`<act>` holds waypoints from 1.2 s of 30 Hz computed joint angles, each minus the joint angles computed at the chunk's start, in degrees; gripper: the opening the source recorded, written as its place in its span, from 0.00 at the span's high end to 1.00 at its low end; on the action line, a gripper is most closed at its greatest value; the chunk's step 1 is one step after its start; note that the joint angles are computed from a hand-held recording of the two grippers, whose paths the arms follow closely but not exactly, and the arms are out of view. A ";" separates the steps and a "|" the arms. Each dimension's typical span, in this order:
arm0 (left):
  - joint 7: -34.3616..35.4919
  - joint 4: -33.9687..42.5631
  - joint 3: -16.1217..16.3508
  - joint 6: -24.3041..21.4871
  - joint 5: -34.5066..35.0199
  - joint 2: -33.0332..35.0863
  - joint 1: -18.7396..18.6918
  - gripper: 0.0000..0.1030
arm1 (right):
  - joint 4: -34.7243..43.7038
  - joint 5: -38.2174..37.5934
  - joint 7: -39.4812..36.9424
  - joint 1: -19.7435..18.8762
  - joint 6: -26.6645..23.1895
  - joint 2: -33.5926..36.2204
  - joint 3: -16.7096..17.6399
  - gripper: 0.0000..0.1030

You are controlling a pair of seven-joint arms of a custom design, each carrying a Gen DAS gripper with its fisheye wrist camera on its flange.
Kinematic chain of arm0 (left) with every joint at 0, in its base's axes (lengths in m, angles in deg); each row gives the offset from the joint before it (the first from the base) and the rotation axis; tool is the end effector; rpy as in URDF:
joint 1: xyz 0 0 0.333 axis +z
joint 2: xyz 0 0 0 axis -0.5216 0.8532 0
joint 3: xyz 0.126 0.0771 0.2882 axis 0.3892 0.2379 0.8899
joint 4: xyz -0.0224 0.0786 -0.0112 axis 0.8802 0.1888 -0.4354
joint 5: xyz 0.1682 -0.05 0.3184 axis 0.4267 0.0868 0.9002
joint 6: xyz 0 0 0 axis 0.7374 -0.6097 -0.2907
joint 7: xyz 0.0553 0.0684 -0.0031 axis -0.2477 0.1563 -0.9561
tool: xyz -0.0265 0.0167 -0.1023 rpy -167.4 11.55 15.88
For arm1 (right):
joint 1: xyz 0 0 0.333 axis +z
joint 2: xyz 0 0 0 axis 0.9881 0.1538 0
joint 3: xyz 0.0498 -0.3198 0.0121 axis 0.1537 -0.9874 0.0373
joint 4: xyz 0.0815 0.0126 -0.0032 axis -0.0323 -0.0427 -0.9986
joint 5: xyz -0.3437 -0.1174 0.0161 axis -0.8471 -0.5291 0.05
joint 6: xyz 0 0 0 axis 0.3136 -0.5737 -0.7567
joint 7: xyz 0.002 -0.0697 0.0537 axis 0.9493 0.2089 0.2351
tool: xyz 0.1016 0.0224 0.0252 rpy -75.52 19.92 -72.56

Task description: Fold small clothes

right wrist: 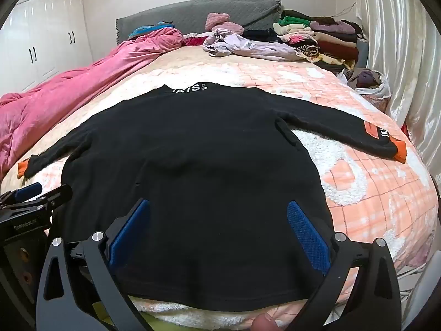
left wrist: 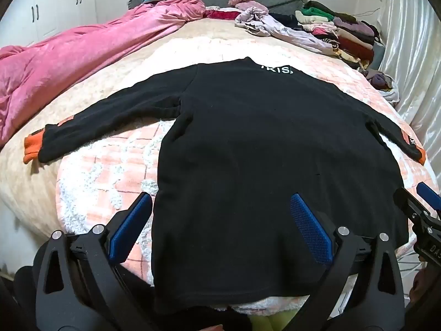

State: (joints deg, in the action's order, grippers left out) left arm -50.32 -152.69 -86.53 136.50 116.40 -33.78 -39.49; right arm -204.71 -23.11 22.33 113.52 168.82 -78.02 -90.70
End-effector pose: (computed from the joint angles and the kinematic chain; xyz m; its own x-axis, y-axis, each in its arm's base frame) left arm 0.4031 -0.1950 0.3685 0.3798 -0.9238 0.0478 -0.6936 -0.3186 -0.6460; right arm 0.4764 0.2335 0.3707 0.3615 -0.9315 -0.0406 -0.6569 -0.2236 -0.7200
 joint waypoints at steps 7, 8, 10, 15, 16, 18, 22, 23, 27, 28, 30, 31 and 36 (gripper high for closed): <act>-0.95 0.44 0.07 -0.12 1.00 0.43 -0.03 0.09 | 0.15 0.15 -0.23 0.69 -0.33 0.00 -0.68 0.04; -1.10 0.54 0.11 -0.13 1.20 0.51 -0.03 0.09 | 0.08 0.59 -0.51 1.32 -0.49 -0.19 -1.17 0.04; -0.81 0.72 -0.19 -0.72 0.60 0.34 -0.45 0.09 | -0.30 0.14 -0.18 0.57 -0.10 -0.24 -0.39 0.04; -1.66 0.68 -0.01 -0.69 1.74 0.62 -0.51 0.09 | -0.11 -0.86 0.27 -0.93 0.22 0.35 0.97 0.04; -1.78 0.66 0.04 -0.66 1.80 0.61 -0.53 0.09 | 0.16 -0.34 -0.29 0.08 0.06 0.53 0.10 0.04; -1.78 0.63 0.11 -0.61 1.85 0.55 -0.57 0.09 | 0.11 -0.19 -0.52 0.41 0.26 0.59 -0.22 0.04; -1.47 0.67 0.15 -0.64 1.63 0.38 -0.63 0.09 | 0.04 0.41 -1.09 0.97 0.45 0.61 -0.58 0.04; -1.56 0.72 0.13 -0.62 1.65 0.42 -0.62 0.09 | 0.04 0.15 -0.99 0.50 0.37 0.57 -0.17 0.04; -1.61 0.04 0.16 -0.28 1.90 -0.22 -0.49 0.09 | -0.06 1.30 -1.77 1.60 0.56 0.59 -0.91 0.04; -1.58 0.04 0.10 -0.32 1.87 -0.24 -0.45 0.09 | -0.12 1.55 -1.93 1.75 0.66 0.59 -0.99 0.04; -1.70 -0.03 0.05 -0.23 1.97 -0.28 -0.35 0.09 | -0.08 1.58 -2.06 1.56 0.52 0.55 -0.78 0.04; -1.59 -0.03 0.04 -0.17 1.85 -0.28 -0.33 0.09 | -0.15 1.85 -2.24 1.81 0.74 0.57 -0.95 0.04; -1.48 -0.02 -0.08 -0.37 1.67 -0.30 -0.30 0.09 | -0.20 2.41 -2.68 2.09 0.51 0.43 -1.04 0.04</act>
State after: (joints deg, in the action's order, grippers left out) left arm -51.80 -152.71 -86.61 136.13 118.07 -34.08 -39.79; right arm -204.92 -20.69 19.65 115.62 169.33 -77.59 -91.74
